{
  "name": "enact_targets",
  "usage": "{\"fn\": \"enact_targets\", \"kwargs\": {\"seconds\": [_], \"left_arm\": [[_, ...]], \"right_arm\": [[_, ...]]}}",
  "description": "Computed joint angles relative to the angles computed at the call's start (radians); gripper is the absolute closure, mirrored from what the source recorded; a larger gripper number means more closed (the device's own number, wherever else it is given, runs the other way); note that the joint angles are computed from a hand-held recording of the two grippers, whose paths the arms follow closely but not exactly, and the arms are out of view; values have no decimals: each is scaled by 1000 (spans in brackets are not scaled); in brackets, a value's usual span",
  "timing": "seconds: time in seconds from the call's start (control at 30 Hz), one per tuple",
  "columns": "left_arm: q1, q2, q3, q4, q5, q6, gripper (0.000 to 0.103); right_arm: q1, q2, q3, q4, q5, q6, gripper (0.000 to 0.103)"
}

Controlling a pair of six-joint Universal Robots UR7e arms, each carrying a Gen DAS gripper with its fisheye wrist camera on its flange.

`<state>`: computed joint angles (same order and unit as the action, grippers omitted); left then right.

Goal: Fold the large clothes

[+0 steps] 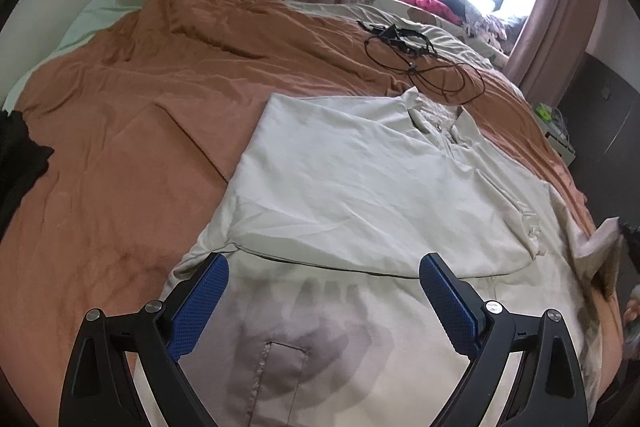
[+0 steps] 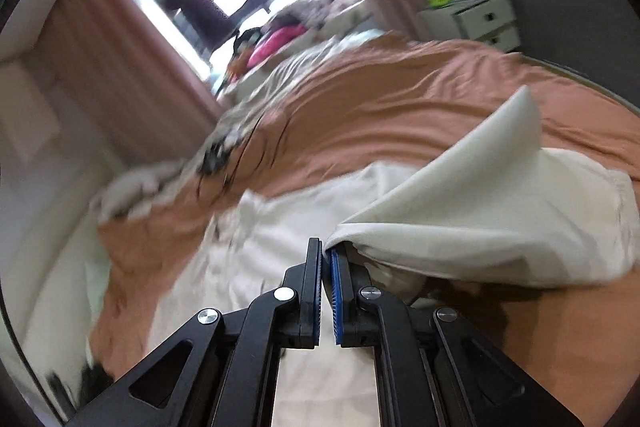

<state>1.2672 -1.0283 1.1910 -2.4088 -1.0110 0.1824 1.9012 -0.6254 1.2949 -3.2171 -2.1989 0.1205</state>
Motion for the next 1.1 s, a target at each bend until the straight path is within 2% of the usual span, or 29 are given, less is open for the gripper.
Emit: {"fn": "enact_targets", "kwargs": {"seconds": [0.07, 0.13, 0.2, 0.23, 0.27, 0.33, 0.47, 0.57, 0.67, 0.83, 0.9, 0.93, 0.97, 1.0, 1.03, 1.1], "left_arm": [[2, -1, -2, 6, -7, -11, 6], [4, 0, -7, 16, -18, -18, 6], [6, 3, -13, 23, -21, -17, 6], [7, 4, -15, 26, -23, -19, 6], [9, 5, -19, 32, -28, -23, 6], [14, 10, -29, 47, -38, -35, 6], [18, 15, -39, 65, -48, -45, 6], [18, 15, -39, 66, -48, -45, 6], [19, 15, -35, 64, -43, -47, 6], [27, 29, -48, 70, -45, -79, 6], [29, 41, -66, 86, -46, -95, 6], [30, 44, -70, 90, -48, -101, 6], [31, 45, -73, 92, -51, -108, 6], [32, 46, -76, 96, -57, -117, 6], [32, 47, -78, 98, -60, -120, 6], [30, 50, -82, 99, -62, -116, 6]], "right_arm": [[-12, 19, -27, 118, 53, 31, 97], [-17, 27, -51, 238, 49, 78, 96], [-18, 21, -38, 276, 47, 130, 93], [-20, 8, -12, 253, 64, 153, 74], [-21, -6, 15, 216, 77, 172, 46], [-15, -36, 79, 108, 63, 203, 27], [-18, -112, 216, -44, 21, 321, 27], [-38, -166, 322, -118, -41, 454, 27], [-70, -209, 414, -162, -58, 583, 27], [-140, -210, 463, -308, -10, 601, 28], [-160, -200, 466, -361, -5, 587, 38], [-168, -197, 469, -381, -1, 587, 53], [-178, -198, 476, -402, 10, 589, 75], [-185, -195, 481, -426, 14, 589, 87], [-187, -197, 485, -439, 11, 590, 93], [-174, -190, 474, -473, -4, 564, 97]]}}
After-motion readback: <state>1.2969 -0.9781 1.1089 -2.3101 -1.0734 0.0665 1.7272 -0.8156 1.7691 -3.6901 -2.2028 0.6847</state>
